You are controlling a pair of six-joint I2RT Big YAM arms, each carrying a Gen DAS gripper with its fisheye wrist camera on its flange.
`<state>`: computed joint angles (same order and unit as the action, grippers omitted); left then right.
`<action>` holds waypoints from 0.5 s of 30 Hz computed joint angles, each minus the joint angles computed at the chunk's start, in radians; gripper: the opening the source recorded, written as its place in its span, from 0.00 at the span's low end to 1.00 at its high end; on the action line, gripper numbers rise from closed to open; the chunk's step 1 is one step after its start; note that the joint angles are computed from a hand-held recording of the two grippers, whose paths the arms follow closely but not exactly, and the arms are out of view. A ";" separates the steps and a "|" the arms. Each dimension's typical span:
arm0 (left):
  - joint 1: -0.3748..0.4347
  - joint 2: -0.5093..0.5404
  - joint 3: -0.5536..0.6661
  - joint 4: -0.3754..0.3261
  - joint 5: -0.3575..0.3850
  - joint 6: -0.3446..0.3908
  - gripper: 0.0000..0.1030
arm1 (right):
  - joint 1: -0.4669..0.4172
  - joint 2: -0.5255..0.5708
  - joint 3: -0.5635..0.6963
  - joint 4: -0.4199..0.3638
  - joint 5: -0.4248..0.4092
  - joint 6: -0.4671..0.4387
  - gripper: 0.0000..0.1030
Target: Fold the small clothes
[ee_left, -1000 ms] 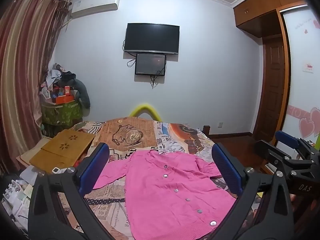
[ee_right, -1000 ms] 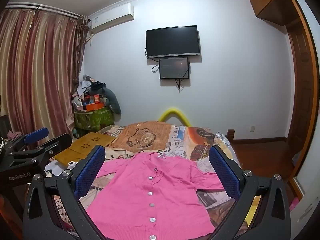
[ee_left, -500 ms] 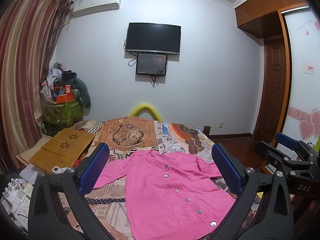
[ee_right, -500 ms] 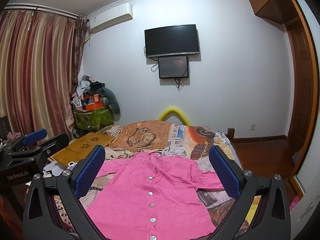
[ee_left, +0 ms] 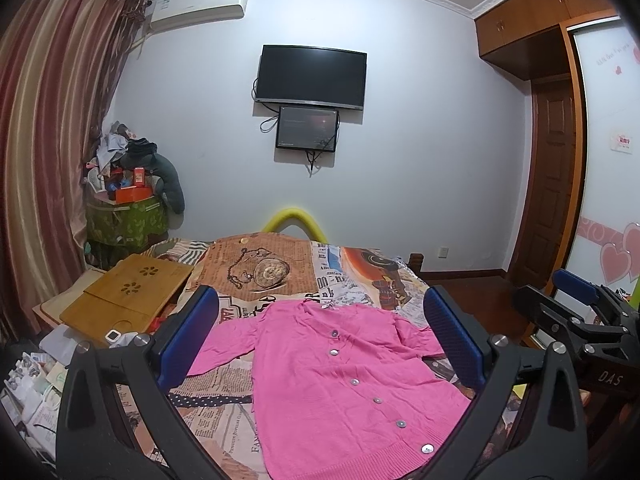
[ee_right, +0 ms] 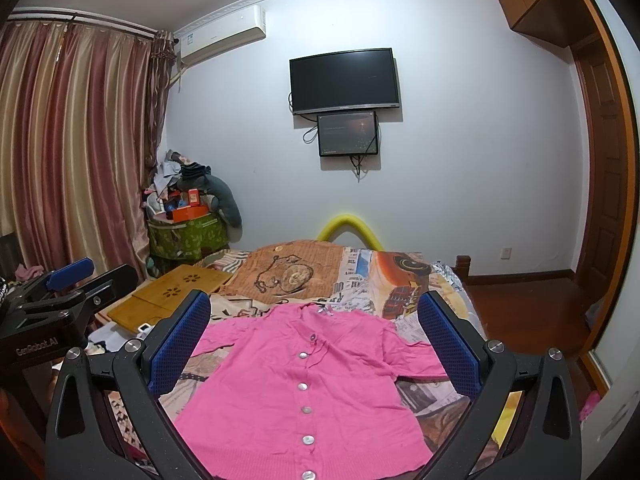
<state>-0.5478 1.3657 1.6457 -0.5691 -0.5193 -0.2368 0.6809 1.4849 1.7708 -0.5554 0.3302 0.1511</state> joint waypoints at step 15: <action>0.001 -0.002 -0.002 0.000 0.002 -0.001 1.00 | 0.003 0.006 0.006 -0.005 0.002 0.007 1.00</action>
